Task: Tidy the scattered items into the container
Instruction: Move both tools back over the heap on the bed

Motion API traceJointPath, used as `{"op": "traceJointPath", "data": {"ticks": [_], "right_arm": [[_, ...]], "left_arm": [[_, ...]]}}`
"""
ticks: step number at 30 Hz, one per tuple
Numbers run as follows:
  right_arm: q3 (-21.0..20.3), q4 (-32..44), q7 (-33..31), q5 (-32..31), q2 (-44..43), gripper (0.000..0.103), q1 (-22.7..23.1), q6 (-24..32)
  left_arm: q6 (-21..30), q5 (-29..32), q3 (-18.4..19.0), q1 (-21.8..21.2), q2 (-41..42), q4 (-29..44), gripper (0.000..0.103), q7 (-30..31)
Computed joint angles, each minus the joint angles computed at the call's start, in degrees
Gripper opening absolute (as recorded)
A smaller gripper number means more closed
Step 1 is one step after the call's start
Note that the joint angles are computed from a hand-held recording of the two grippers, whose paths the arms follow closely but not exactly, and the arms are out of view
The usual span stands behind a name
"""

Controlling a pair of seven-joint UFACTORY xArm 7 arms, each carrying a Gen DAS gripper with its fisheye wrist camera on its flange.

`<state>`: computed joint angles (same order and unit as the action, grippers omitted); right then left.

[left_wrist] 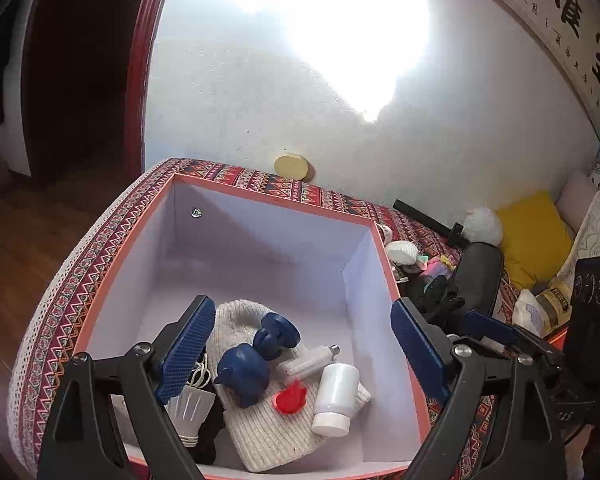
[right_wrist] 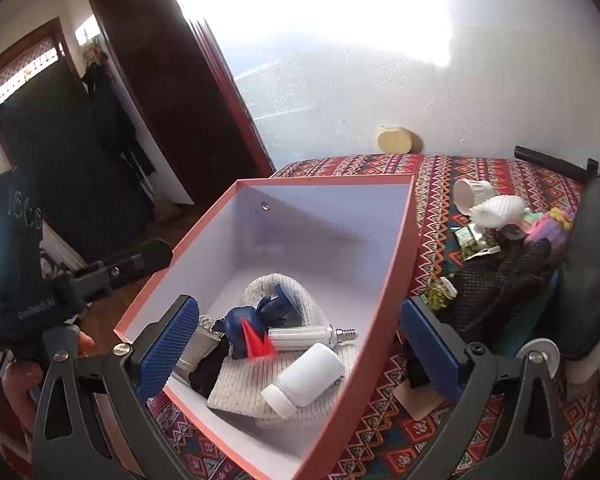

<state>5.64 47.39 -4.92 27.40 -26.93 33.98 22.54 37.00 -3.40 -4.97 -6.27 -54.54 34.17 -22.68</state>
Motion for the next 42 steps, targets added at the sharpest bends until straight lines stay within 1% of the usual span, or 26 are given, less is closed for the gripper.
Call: {"op": "traceJointPath", "data": {"ticks": [3, 7, 13, 16, 18, 20, 21, 23, 25, 27, 29, 30, 31, 33, 35, 37, 39, 40, 41, 42], "right_arm": [[-0.8, -1.9, 0.2, -0.1, -3.6, 0.101, -0.6, 0.8], [-1.5, -4.9, 0.7, -1.9, -9.2, 0.101, -2.3, 2.4], [-4.2, -10.9, 2.1, -4.9, -19.8, 0.101, -6.4, 5.9], [-6.4, -14.6, 2.4, -6.4, -24.8, 0.102, -9.5, 7.5], [-8.4, -17.4, 3.0, -6.9, -27.3, 0.102, -12.1, 8.4], [-11.5, -20.0, 3.7, -5.9, -28.6, 0.102, -14.1, 9.3], [-13.3, -20.8, 3.6, -4.9, -28.6, 0.102, -14.3, 9.7], [-17.7, -21.9, 2.2, -2.0, -27.0, 0.101, -13.5, 10.8], [-21.3, -22.4, 0.2, 1.4, -24.8, 0.096, -12.8, 11.7], [-24.6, -22.4, -2.5, 5.8, -21.5, 0.093, -11.2, 12.0], [-27.1, -21.4, -5.8, 10.0, -17.4, 0.093, -8.9, 11.9], [-27.4, -20.5, -7.2, 11.3, -15.0, 0.093, -8.3, 11.7], [-26.7, -19.9, -7.8, 11.7, -13.4, 0.093, -8.7, 11.7], [-25.1, -18.1, -10.2, 12.9, -9.2, 0.093, -8.6, 10.1], [-22.7, -16.4, -11.3, 13.4, -5.2, 0.093, -9.3, 8.6], [-21.2, -14.5, -12.7, 14.5, -1.5, 0.093, -9.5, 8.4], [-19.4, -12.6, -13.7, 15.4, 2.3, 0.093, -10.0, 7.7], [-17.9, -12.0, -13.4, 14.7, 3.5, 0.087, -10.9, 7.2], [-15.9, -11.6, -12.9, 12.7, 4.4, 0.077, -12.2, 6.3], [-14.8, -11.0, -13.5, 11.7, 4.9, 0.046, -13.2, 6.8]], "left_arm": [[1.0, 0.1, -0.8, -0.7, -0.3, 0.8, 0.090, -0.1], [2.7, 0.7, -3.0, -1.8, -0.4, 2.5, 0.090, -0.3], [4.7, 2.0, -7.9, -4.9, 3.2, 5.5, 0.090, -0.9], [6.0, 2.9, -11.3, -6.8, 7.8, 8.2, 0.090, -2.1], [6.2, 4.5, -14.1, -8.1, 11.6, 10.1, 0.090, -2.6], [6.8, 6.8, -16.7, -9.0, 15.2, 12.1, 0.090, -3.3], [6.9, 8.3, -18.1, -9.5, 17.4, 13.1, 0.090, -3.5], [7.4, 11.1, -20.0, -10.6, 21.2, 14.7, 0.090, -4.0], [7.9, 13.7, -21.2, -11.7, 24.9, 16.2, 0.090, -4.6], [8.1, 15.3, -21.4, -13.1, 28.1, 17.4, 0.090, -5.0], [8.6, 16.6, -20.7, -14.2, 30.4, 18.4, 0.090, -5.6], [8.5, 16.8, -20.0, -14.8, 31.2, 18.6, 0.090, -5.9], [8.6, 16.7, -18.9, -15.4, 31.7, 18.6, 0.090, -5.9], [8.6, 17.0, -17.4, -16.0, 32.1, 18.3, 0.090, -6.6], [8.6, 16.0, -15.5, -16.2, 32.1, 17.9, 0.090, -7.2], [8.5, 16.1, -14.7, -15.8, 32.0, 17.5, 0.090, -8.4], [7.3, 15.0, -13.5, -16.1, 32.2, 17.3, 0.090, -7.9], [7.8, 15.9, -14.0, -15.6, 33.0, 18.0, 0.090, -8.9], [8.2, 17.1, -14.6, -15.2, 33.8, 18.8, 0.090, -9.8], [8.2, 17.5, -14.8, -15.2, 34.7, 19.4, 0.090, -10.1]]}}
